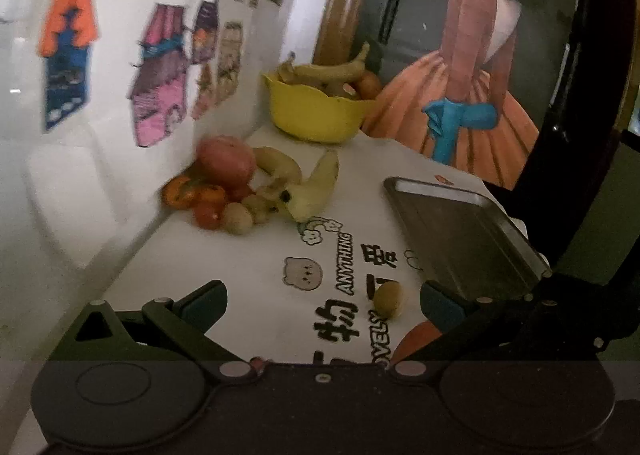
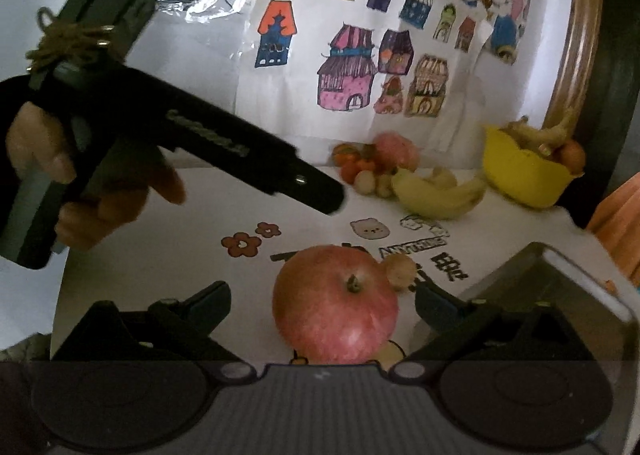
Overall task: Organize fruits
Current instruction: 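Grasp a brown kiwi with the left gripper while the right gripper grasps the red apple, then carry the kiwi into the tray with the left gripper while the right gripper carries the apple there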
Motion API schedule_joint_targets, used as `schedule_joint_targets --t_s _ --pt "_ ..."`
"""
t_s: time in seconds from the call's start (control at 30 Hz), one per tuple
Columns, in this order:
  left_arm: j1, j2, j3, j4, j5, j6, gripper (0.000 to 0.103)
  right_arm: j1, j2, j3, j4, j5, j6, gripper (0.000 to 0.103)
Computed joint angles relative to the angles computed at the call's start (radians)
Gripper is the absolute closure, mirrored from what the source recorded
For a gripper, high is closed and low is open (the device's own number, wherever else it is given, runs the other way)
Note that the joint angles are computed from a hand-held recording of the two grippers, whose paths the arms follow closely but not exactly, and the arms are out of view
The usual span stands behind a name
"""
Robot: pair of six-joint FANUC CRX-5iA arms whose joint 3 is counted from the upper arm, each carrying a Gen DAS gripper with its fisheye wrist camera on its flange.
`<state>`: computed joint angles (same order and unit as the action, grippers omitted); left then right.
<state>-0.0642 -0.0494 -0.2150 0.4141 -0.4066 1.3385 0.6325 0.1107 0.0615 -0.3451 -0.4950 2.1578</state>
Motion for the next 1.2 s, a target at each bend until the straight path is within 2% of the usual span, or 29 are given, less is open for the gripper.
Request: schedule_joint_targets --t_s 0.13,0.23,0.4,0.53,0.7,0.77,0.87,0.97,1.07,1.2 --pt "-0.01 0.051 0.048 0.023 -0.031 -0.058 0.001 -0.025 0.034 0.052 -0.047 -0.06 -0.002 0.008" --pt "-0.015 0.088 0.085 0.06 -0.079 -0.128 0.006 -0.043 0.049 0.08 -0.094 -0.099 0.02 0.011" --pt "-0.018 0.156 0.147 0.134 -0.165 -0.257 0.014 -0.047 0.055 0.091 -0.114 -0.105 0.035 0.013" --pt "-0.015 0.196 0.193 0.131 -0.215 -0.252 0.025 -0.051 0.05 0.081 -0.125 -0.086 0.029 0.017" --pt "-0.012 0.224 0.214 0.159 -0.248 -0.261 0.038 -0.051 0.06 0.095 -0.117 -0.106 0.014 0.017" --pt "-0.01 0.235 0.228 0.159 -0.266 -0.252 0.047 -0.048 0.061 0.096 -0.109 -0.104 0.011 0.017" --pt "-0.009 0.245 0.24 0.159 -0.28 -0.24 0.055 -0.04 0.068 0.1 -0.082 -0.113 -0.014 0.018" --pt "-0.009 0.245 0.243 0.148 -0.279 -0.233 0.06 -0.032 0.068 0.094 -0.059 -0.104 -0.035 0.019" --pt "-0.005 0.249 0.246 0.16 -0.291 -0.236 0.068 -0.02 0.066 0.08 -0.012 -0.08 -0.081 0.027" --pt "-0.004 0.251 0.25 0.171 -0.306 -0.239 0.075 -0.017 0.066 0.077 0.001 -0.078 -0.094 0.028"
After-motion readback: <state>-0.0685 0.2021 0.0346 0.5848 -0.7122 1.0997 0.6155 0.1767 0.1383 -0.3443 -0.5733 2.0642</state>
